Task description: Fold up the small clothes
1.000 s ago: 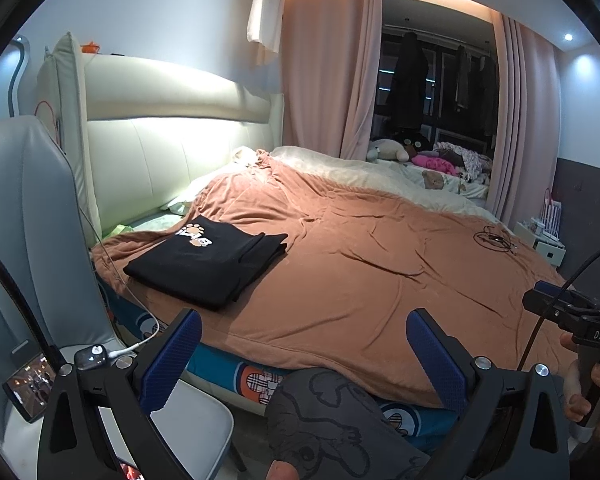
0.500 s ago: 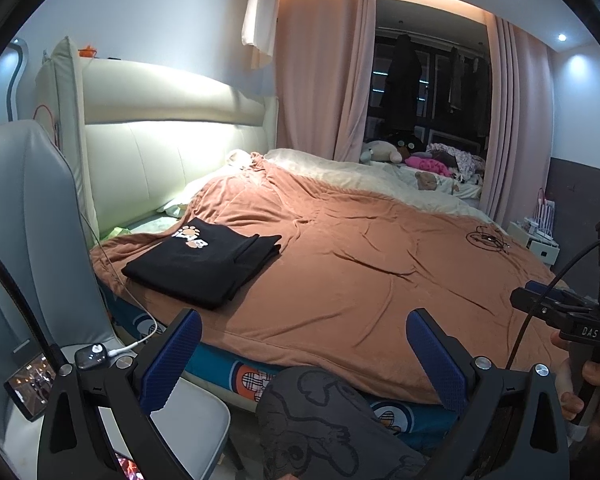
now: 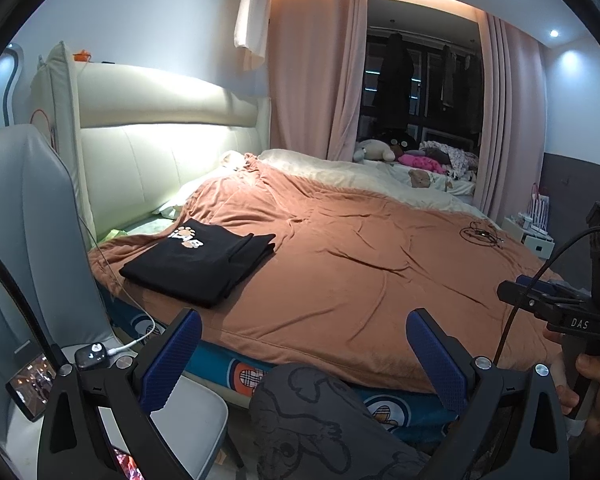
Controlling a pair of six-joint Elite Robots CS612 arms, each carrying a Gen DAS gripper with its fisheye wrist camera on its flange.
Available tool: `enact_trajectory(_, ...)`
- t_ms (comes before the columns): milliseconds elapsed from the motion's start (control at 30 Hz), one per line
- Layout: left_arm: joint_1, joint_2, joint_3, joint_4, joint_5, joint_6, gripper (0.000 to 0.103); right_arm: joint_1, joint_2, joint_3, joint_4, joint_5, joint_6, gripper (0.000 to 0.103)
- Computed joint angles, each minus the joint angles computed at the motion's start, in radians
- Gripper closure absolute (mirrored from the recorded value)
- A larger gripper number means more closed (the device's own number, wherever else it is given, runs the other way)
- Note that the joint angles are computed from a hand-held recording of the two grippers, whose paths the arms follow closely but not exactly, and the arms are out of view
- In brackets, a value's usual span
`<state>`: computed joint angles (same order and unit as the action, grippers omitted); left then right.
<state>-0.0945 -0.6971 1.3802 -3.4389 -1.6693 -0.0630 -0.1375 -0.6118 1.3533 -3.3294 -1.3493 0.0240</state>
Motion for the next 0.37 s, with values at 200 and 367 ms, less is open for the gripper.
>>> enact_trajectory(200,0.002,-0.002,0.005,-0.007,-0.001,-0.004,0.000,0.002,-0.002,0.006,-0.004,-0.003,-0.001,0.000)
enact_trajectory(367,0.003,-0.010,0.024,-0.024,-0.007,0.001,0.000,0.005,-0.004,0.009,-0.005,-0.008,0.001,0.000)
